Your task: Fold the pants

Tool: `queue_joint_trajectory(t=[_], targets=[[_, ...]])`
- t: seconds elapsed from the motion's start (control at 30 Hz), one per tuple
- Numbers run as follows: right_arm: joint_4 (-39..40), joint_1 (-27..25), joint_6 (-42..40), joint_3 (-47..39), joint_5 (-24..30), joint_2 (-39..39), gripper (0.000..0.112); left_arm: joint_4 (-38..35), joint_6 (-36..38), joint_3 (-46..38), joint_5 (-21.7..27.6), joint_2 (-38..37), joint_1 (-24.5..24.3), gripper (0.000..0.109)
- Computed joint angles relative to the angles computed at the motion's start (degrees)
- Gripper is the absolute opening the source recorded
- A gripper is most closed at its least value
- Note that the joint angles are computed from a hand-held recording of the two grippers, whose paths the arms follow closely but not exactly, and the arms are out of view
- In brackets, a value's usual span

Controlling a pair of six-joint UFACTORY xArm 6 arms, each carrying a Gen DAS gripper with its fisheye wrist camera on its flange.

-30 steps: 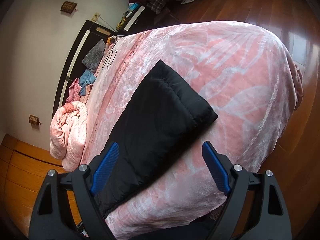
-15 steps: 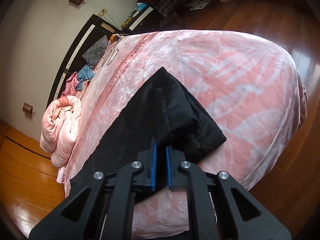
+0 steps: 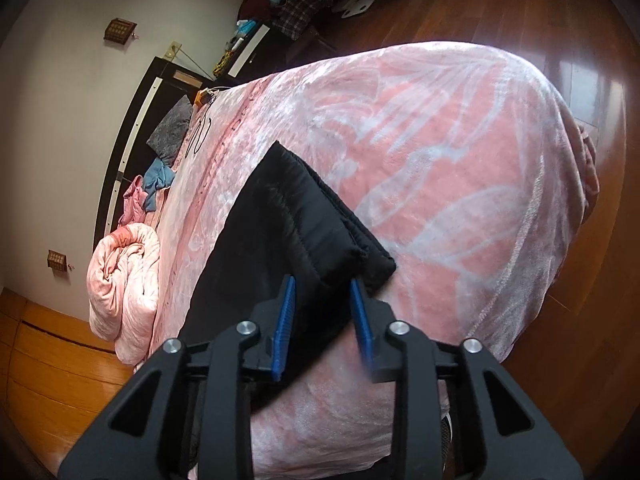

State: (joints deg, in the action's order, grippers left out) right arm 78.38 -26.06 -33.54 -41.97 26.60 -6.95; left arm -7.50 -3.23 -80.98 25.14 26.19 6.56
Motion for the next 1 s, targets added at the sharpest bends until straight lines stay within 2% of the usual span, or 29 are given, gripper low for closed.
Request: queue_joint_trajectory(t=[0.03, 0.1, 0.17, 0.27, 0.3, 0.43, 0.6, 0.77, 0.87, 1.0], targets=[[0.44, -0.53, -0.27, 0.38, 0.46, -0.89, 0.045, -0.77, 0.40, 0.61, -0.42, -0.46, 0.01, 0.045], [1.15, -1.54, -0.18, 1.20, 1.92, -2.57, 0.058, -1.11, 0.59, 2.62, -2.10, -1.88, 0.04, 0.072], [1.42, -2.26, 0.53, 1.60, 3.45, -3.29, 0.072, -3.40, 2.46, 6.14, -6.24, -4.10, -0.21, 0.082], [3.43, -2.28, -0.40, 2.10, 4.22, -3.49, 0.072, -15.14, 11.70, 10.31, -11.28, -6.89, -0.98, 0.089], [4.64, -2.37, -1.16, 2.11, 4.78, -3.08, 0.072, -18.72, 14.11, 10.91, -11.97, -7.32, -1.18, 0.090], [9.23, -1.43, -3.30, 1.88, 5.33, -1.37, 0.072, -24.89, 17.22, 10.47, -10.76, -7.30, -1.09, 0.091], [16.83, -1.15, -7.59, 0.80, 6.40, 2.30, 0.072, -24.08, 14.72, 10.79, -10.41, -6.71, -1.21, 0.091], [25.69, -1.27, -15.50, -1.16, 8.26, 5.53, 0.073, -24.42, 13.80, 11.52, -11.51, -6.02, -2.37, 0.091], [28.99, -1.44, -18.71, -2.66, 10.32, 6.94, 0.073, -23.64, 12.64, 11.04, -11.47, -5.49, -2.76, 0.091], [32.49, -0.53, -22.86, -3.65, 9.62, 9.01, 0.068, -22.60, 10.61, 10.75, -12.55, -5.05, -3.12, 0.091]])
